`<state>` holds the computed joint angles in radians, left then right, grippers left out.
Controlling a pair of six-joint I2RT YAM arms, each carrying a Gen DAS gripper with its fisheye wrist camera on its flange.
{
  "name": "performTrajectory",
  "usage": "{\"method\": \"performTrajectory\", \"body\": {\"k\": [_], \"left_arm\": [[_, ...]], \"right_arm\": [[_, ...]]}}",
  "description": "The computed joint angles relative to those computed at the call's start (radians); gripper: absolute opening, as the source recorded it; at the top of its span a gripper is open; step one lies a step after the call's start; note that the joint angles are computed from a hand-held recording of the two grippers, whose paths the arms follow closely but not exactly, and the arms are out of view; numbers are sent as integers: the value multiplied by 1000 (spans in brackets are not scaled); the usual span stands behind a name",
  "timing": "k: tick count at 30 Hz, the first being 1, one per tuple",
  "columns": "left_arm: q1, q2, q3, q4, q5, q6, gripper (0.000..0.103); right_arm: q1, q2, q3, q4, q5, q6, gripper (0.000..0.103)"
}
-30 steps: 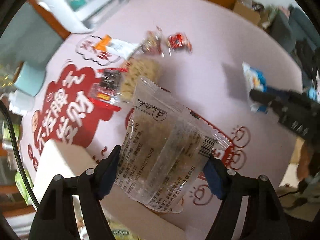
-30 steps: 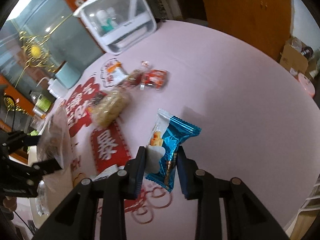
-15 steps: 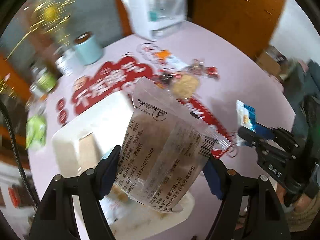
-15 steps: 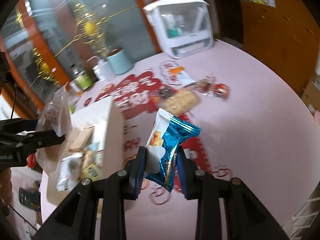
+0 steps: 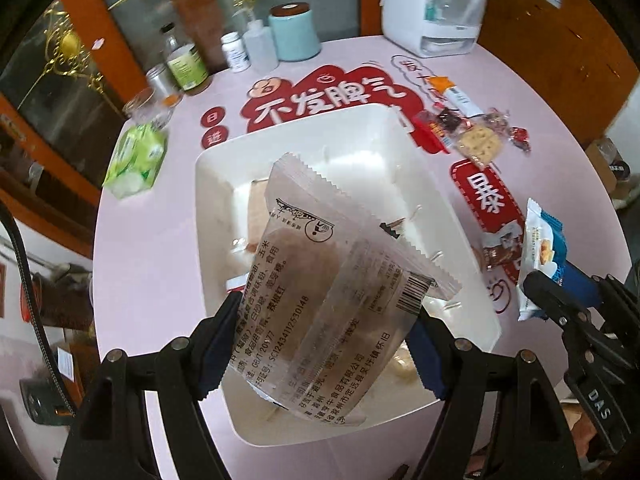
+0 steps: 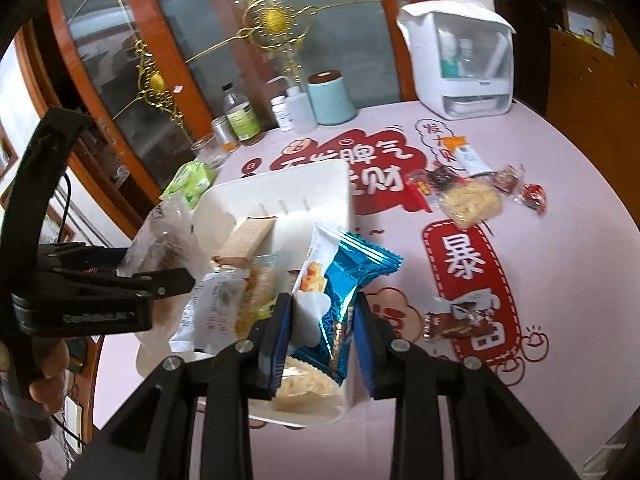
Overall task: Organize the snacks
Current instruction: 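Carry both packets into the white tray and open both tools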
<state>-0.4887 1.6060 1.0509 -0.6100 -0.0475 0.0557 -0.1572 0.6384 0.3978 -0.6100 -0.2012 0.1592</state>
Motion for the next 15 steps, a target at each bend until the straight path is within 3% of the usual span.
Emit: {"method": "performTrajectory", "body": {"k": [8,15], "left_arm": [[62,1,-50,61,23,33,75],[80,35,-59,95,27,37,75]], "right_arm": [[234,50,10,42,154,145,30],[310,121,12,90,199,206,30]]}}
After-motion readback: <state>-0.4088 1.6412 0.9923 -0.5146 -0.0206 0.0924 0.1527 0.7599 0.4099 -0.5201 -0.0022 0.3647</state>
